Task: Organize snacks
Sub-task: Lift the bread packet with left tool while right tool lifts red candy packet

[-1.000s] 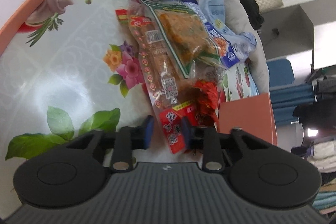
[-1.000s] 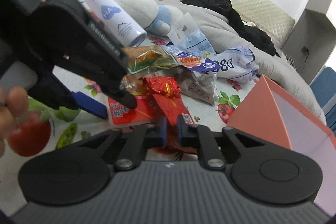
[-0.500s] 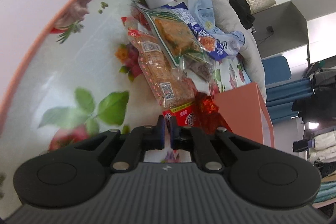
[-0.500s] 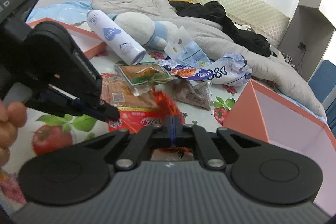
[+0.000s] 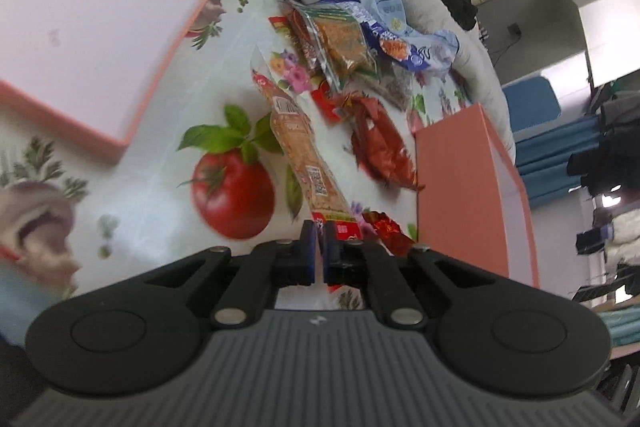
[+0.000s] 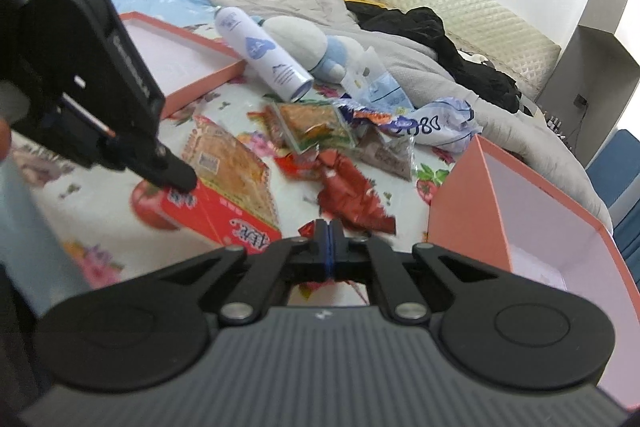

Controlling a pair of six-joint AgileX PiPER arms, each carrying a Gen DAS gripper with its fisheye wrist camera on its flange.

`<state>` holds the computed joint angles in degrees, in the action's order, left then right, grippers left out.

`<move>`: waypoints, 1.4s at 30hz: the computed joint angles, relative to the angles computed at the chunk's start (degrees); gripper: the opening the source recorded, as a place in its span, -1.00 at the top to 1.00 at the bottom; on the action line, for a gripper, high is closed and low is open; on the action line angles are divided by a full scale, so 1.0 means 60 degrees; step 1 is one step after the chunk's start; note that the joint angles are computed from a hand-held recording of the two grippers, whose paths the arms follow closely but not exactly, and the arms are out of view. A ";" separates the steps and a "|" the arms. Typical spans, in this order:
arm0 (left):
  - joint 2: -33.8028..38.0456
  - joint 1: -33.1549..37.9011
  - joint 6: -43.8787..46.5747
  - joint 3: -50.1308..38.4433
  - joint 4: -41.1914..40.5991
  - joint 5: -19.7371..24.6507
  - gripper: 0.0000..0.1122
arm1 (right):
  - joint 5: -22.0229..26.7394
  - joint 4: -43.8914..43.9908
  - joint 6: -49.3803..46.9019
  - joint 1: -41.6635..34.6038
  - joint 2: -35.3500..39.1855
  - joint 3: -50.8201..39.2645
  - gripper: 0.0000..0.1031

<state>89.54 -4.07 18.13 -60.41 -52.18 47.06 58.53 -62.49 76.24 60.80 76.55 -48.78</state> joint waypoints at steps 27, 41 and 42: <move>-0.1754 -0.0753 -0.1828 -0.0038 0.4731 0.0712 -0.62 | 0.0493 0.1005 0.2164 0.1802 -0.1240 0.1183 -0.12; 0.0694 -0.2887 -0.5567 -0.1811 0.7552 -0.0058 -0.66 | -0.1246 0.0855 0.3331 -0.0091 -0.0613 0.1633 -0.37; 0.0784 -0.2974 -0.5746 -0.1817 0.7678 -0.0133 -0.66 | -0.1331 0.0965 0.3199 -0.0219 -0.0545 0.1607 -0.37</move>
<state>94.24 -21.91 -16.35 -71.31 -6.11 46.26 50.54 -56.70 95.44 59.49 73.28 -39.13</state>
